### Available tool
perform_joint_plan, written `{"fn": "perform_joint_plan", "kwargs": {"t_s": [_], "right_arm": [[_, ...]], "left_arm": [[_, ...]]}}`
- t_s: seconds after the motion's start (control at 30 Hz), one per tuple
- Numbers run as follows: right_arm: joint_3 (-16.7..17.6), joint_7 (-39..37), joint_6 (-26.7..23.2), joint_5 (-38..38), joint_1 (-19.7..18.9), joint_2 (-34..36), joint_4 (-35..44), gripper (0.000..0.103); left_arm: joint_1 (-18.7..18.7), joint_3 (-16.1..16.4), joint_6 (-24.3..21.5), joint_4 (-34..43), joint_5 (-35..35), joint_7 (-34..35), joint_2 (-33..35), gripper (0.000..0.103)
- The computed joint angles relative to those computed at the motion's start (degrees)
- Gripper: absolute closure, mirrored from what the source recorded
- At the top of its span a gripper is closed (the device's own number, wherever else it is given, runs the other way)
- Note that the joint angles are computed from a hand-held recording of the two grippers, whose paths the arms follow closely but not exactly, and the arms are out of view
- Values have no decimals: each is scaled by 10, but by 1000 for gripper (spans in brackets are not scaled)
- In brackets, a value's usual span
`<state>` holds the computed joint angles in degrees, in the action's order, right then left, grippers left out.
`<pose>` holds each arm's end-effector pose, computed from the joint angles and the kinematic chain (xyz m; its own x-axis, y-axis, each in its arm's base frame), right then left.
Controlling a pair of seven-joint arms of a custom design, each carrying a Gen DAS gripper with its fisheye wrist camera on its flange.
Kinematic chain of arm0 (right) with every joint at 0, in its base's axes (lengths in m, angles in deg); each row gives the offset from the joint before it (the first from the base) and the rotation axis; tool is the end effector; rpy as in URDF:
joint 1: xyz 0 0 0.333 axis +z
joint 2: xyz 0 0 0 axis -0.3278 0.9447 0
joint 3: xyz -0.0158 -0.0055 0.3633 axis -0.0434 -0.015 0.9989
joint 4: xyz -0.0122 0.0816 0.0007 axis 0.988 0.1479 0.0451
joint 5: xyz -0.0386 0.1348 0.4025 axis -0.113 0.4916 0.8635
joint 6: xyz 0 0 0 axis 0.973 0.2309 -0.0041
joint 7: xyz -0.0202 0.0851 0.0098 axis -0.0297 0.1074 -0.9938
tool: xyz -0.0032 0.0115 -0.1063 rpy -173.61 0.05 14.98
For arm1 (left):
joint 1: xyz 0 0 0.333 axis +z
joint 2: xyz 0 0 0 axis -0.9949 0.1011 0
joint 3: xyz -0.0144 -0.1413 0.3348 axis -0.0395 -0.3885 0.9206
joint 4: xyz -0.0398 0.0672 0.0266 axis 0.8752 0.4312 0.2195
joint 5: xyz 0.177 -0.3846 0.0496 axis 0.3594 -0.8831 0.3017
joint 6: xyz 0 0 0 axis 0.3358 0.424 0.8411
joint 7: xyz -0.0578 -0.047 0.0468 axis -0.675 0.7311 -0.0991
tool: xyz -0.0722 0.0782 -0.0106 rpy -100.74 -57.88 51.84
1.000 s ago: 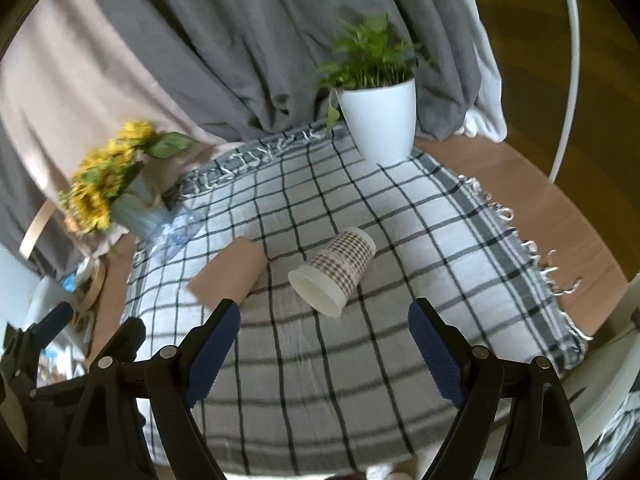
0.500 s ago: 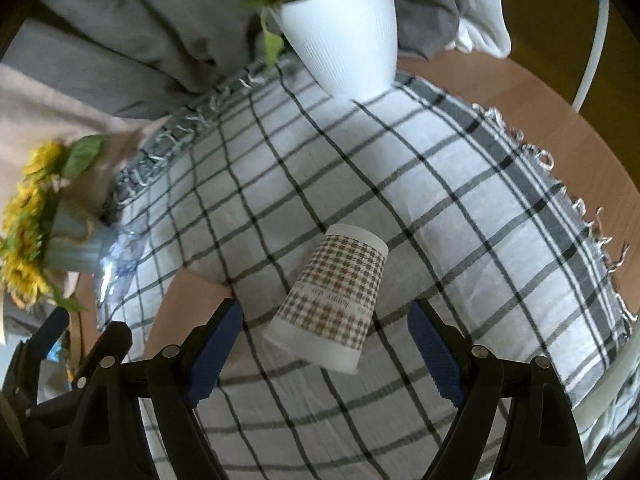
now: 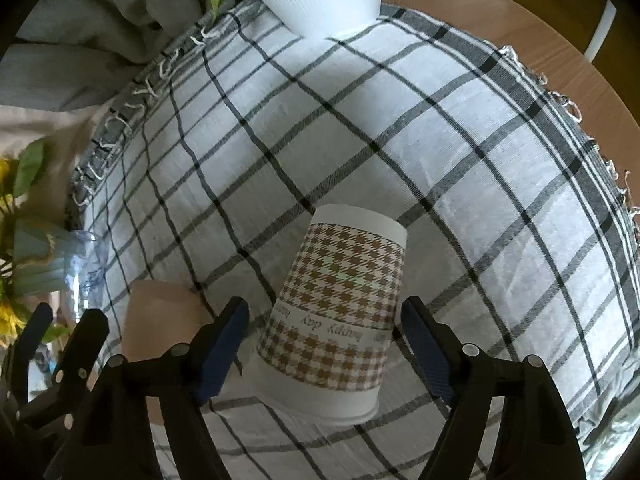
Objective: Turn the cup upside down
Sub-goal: 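Move the right gripper to the houndstooth paper cup and close around it, then lift the paper cup with the right gripper off the cloth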
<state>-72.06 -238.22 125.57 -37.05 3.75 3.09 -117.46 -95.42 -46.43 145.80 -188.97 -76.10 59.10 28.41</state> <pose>0.3996 0.2637 0.2951 -0.8296 -0.4845 -0.2777 -0.4600 0.8748 -0.1520 0.5278 -0.1946 0.3514 -0.7910 -0.5882 -0.1682 -0.4646 0.7565 -0.4603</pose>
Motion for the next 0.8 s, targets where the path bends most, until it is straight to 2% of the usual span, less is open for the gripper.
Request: {"fn": "perform_joint_plan", "kwargs": {"t_s": [0.17, 0.43, 0.67, 0.8], "right_arm": [[1, -19, -8, 24, 1, 11, 9, 33], [2, -41, -28, 29, 5, 5, 10, 35], [11, -69, -66, 18, 14, -29, 9, 35], [16, -120, -78, 27, 22, -55, 2, 35]], "left_arm": [[-3, 5, 4, 3, 18, -15, 8, 0], [-7, 11, 9, -9, 49, -52, 1, 0], [-9, 21, 34, -45, 97, -136, -32, 0], [3, 20, 51, -82, 168, -241, -65, 0]]}}
